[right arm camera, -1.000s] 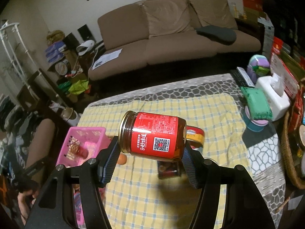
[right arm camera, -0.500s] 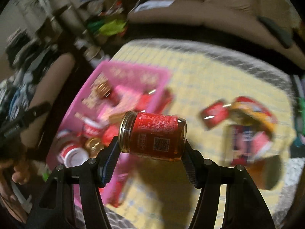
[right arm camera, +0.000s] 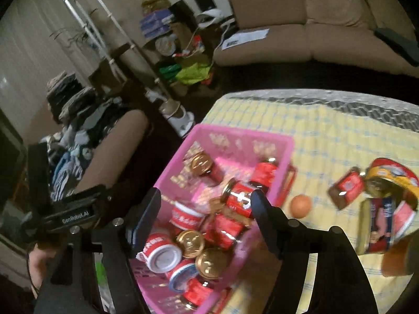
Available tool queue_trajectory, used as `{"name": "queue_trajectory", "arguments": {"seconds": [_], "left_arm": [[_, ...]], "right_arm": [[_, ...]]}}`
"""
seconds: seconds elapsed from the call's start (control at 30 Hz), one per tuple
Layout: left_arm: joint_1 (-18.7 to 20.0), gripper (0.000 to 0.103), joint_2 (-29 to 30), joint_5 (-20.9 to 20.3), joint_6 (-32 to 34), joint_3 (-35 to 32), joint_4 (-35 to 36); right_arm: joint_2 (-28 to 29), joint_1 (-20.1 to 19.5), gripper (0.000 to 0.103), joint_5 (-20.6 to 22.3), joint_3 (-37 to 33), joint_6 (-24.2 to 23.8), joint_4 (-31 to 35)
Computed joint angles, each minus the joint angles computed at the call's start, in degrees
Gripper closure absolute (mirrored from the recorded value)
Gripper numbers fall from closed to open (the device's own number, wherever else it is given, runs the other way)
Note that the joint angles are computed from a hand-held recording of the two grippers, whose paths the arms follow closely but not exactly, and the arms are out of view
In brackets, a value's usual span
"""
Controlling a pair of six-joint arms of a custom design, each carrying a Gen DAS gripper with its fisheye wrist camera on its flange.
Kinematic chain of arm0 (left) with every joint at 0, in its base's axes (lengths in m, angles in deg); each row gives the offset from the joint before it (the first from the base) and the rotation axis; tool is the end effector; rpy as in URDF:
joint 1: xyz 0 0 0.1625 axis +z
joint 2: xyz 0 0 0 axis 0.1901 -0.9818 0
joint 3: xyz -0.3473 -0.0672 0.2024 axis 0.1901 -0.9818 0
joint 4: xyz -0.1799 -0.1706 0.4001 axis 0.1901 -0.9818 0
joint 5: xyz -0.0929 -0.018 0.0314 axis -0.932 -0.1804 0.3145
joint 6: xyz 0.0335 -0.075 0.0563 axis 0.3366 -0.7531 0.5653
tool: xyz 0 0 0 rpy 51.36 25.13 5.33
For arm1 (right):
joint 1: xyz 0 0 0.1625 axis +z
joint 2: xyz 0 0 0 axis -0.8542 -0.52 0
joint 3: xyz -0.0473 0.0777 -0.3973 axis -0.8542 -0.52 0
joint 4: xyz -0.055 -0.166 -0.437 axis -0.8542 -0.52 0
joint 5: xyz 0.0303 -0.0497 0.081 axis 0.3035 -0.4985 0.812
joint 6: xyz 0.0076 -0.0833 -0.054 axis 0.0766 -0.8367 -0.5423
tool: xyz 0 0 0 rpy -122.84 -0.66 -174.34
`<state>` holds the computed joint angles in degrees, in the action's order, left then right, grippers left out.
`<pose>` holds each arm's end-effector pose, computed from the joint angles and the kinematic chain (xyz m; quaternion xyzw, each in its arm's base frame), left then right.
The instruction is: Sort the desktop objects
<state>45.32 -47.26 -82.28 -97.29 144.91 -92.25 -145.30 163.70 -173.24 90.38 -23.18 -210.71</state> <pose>-0.1496 -0.5894 0.2521 0.1010 0.9158 -0.2516 0.2962 0.2541 -0.5314 0.1668 0.1651 -0.9409 0.2739 0.1110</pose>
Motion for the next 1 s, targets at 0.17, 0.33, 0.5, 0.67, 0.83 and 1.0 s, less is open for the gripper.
{"name": "queue_trajectory", "arguments": {"seconds": [0.17, 0.33, 0.5, 0.67, 0.83, 1.0], "left_arm": [[-0.55, 0.008, 0.45, 0.61, 0.27, 0.0, 0.67], [-1.04, 0.008, 1.04, -0.06, -0.3, -0.18, 1.57], [-2.28, 0.008, 2.12, -0.3, 0.45, -0.05, 1.19], [-3.72, 0.008, 3.78, -0.98, 0.06, -0.16, 1.67], [-5.84, 0.008, 5.42, -0.18, 1.0, 0.08, 1.74], [-7.43, 0.008, 6.91, 0.74, 1.74, 0.14, 2.13]], "right_arm": [[-4.22, 0.12, 0.003, -15.03, 1.72, -1.92, -2.87], [-8.64, -4.34, 0.002, -29.86, 4.22, 0.41, -1.82], [-13.28, -11.94, 0.002, -38.59, 5.98, 10.71, 11.73], [-16.51, -18.04, 0.001, -25.97, 8.69, 8.19, 10.86], [-13.56, -19.79, 0.008, -26.41, 7.91, 6.97, 11.79], [-19.17, -23.32, 0.027, -16.52, 10.08, 9.42, 13.0]]}}
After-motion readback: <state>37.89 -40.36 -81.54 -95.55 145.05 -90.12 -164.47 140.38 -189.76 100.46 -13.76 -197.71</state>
